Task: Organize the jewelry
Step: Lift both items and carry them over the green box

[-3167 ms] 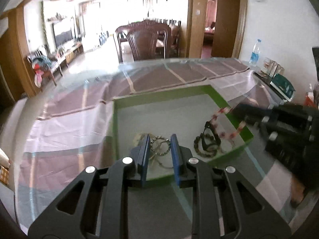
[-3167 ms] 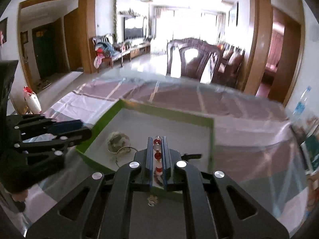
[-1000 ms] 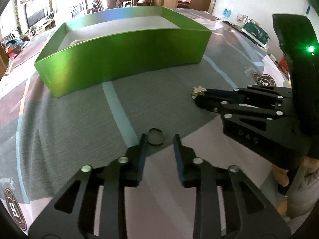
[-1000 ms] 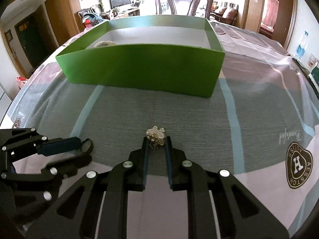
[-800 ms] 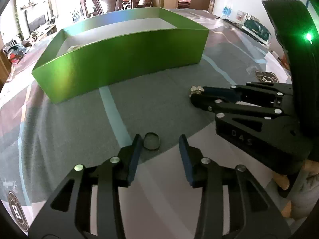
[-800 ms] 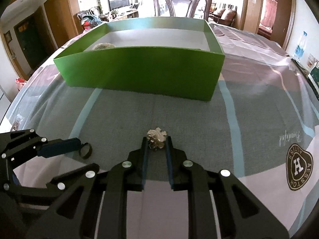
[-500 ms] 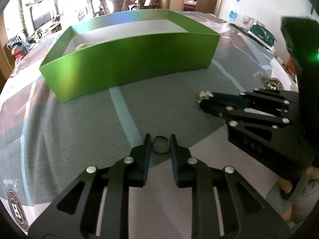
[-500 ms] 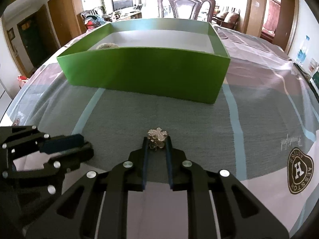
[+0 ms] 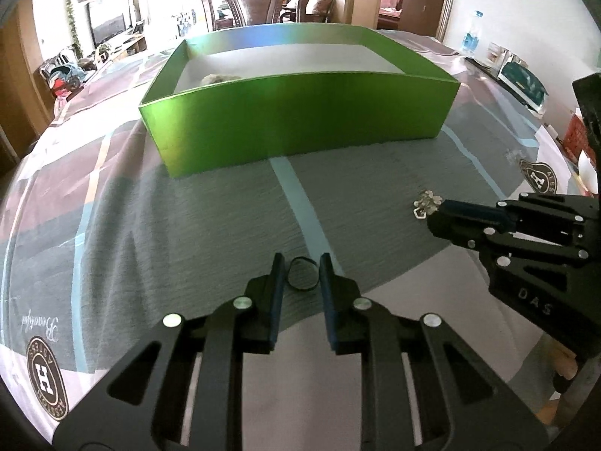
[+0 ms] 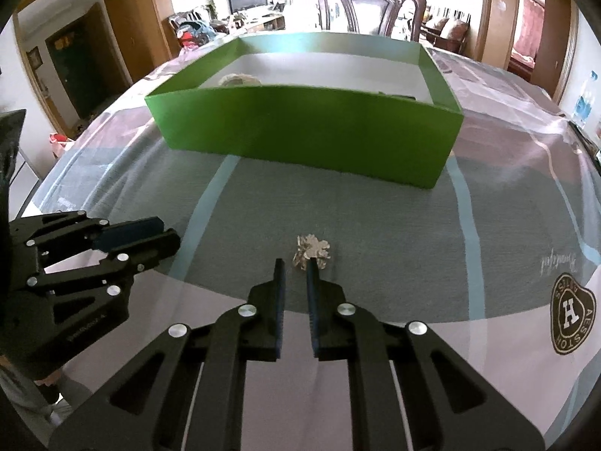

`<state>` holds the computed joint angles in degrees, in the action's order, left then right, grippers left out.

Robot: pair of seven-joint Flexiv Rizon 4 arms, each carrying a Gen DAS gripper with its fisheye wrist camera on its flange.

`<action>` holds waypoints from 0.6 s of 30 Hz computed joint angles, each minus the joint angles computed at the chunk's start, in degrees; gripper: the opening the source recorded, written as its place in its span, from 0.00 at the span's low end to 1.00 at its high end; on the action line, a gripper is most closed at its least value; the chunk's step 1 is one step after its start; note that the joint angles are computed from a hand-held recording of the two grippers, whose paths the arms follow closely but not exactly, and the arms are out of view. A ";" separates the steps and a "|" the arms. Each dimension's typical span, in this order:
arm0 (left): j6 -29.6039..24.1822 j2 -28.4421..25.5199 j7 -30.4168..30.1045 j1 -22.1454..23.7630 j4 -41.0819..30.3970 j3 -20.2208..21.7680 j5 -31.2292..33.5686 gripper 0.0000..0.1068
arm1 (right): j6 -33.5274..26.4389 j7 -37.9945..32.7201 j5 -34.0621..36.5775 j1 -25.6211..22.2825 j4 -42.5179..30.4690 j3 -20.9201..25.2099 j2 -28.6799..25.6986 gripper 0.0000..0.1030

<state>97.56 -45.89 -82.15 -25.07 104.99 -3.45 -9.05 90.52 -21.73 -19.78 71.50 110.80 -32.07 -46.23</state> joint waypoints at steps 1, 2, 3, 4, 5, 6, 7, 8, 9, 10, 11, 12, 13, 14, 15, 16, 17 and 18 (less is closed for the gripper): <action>-0.01 -0.01 0.00 0.12 0.04 -0.10 0.03 0.18 | -0.63 0.12 0.14 -0.45 -0.24 0.55 0.08 0.30; -0.04 -0.01 0.02 0.27 0.10 -0.24 0.06 0.18 | -0.73 0.53 0.14 -0.33 -0.33 0.39 -0.08 0.36; -0.02 -0.03 0.00 0.35 0.13 -0.35 0.08 0.18 | -0.80 1.20 0.17 0.33 -0.28 -0.39 -0.42 0.43; -0.05 -0.08 -0.01 0.42 0.11 -0.46 0.08 0.18 | -1.19 1.63 0.12 0.64 -0.28 -0.84 -0.61 0.45; -0.03 -0.05 0.02 0.67 0.21 -0.70 0.13 0.18 | -1.34 1.87 -0.02 0.56 -0.32 -0.79 -0.69 0.45; -0.03 -0.17 0.01 0.71 0.15 -0.79 0.14 0.18 | -1.26 2.08 -0.14 0.31 -0.39 -0.63 -0.76 0.45; -0.16 -0.21 0.03 0.80 0.10 -0.87 0.12 0.18 | -1.12 2.32 -0.16 -0.14 -0.64 -0.33 -0.95 0.45; -0.08 -0.26 0.02 0.91 0.10 -0.98 0.14 0.18 | -1.06 2.55 -0.20 -0.27 -0.76 -0.29 -1.13 0.45; 0.02 -0.26 0.06 1.12 0.19 -1.20 0.21 0.18 | -0.86 2.81 -0.29 0.13 -0.69 -0.82 -1.33 0.45; 0.10 -0.25 0.09 1.28 0.25 -1.36 0.25 0.18 | -0.82 3.01 -0.39 0.54 -0.92 -1.46 -1.79 0.45; 0.13 -0.27 0.08 1.30 0.24 -1.41 0.25 0.18 | -0.84 3.04 -0.44 0.80 -0.94 -1.81 -1.95 0.45; 0.24 -0.26 0.11 1.44 0.35 -1.54 0.30 0.18 | -0.91 2.97 -0.56 0.94 -1.12 -2.05 -2.16 0.45; 0.33 -0.26 0.14 1.57 0.41 -1.64 0.33 0.18 | -0.85 2.83 -0.73 1.17 -1.26 -2.36 -2.39 0.35; 0.33 -0.26 0.15 1.56 0.42 -1.64 0.32 0.18 | -1.00 2.41 -1.13 1.54 -1.43 -2.77 -2.62 0.26; 0.38 -0.25 0.15 1.60 0.47 -1.65 0.31 0.18 | -0.81 2.03 -1.26 1.33 -1.52 -2.63 -2.53 0.20; 0.46 -0.23 0.13 1.66 0.53 -1.70 0.30 0.18 | -0.34 1.62 -1.25 0.89 -1.59 -2.13 -2.39 0.20; 0.43 -0.19 -0.01 1.36 0.50 -1.33 0.17 0.18 | 0.15 1.17 -1.16 0.64 -1.50 -1.74 -2.22 0.20; 0.35 -0.18 -0.10 1.03 0.39 -0.97 0.07 0.18 | -0.03 0.92 -1.04 0.93 -1.52 -1.95 -2.20 0.20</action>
